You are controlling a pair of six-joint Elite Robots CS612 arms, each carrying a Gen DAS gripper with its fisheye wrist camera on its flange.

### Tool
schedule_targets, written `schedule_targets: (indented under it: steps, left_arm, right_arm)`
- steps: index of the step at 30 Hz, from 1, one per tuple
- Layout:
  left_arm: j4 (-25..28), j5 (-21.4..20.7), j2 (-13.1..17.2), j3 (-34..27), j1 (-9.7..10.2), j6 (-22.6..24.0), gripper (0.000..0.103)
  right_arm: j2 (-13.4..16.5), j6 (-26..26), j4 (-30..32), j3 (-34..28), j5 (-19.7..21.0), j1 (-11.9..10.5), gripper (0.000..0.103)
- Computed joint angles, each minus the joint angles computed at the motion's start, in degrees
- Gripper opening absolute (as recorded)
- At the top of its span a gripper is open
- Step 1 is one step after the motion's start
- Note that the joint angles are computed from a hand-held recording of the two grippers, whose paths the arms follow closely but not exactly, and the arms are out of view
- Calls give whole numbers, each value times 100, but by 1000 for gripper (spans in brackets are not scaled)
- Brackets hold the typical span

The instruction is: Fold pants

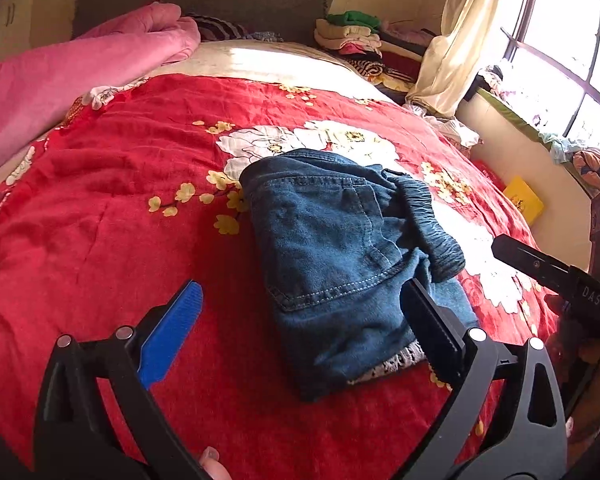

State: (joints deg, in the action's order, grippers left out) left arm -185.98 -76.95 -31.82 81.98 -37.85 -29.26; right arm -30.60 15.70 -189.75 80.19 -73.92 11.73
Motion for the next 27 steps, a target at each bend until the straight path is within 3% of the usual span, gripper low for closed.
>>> schedule_targets:
  steps: [16,27]
  left_arm:
    - [-284,604,-472,861,-390,-21,93]
    - [-440,898,-537,1225,-573,-222,93]
  right_arm:
    - [-531,-481,-1352,1124,-637,146,98]
    - [-647,-575,-1467,1577,-861,242,98]
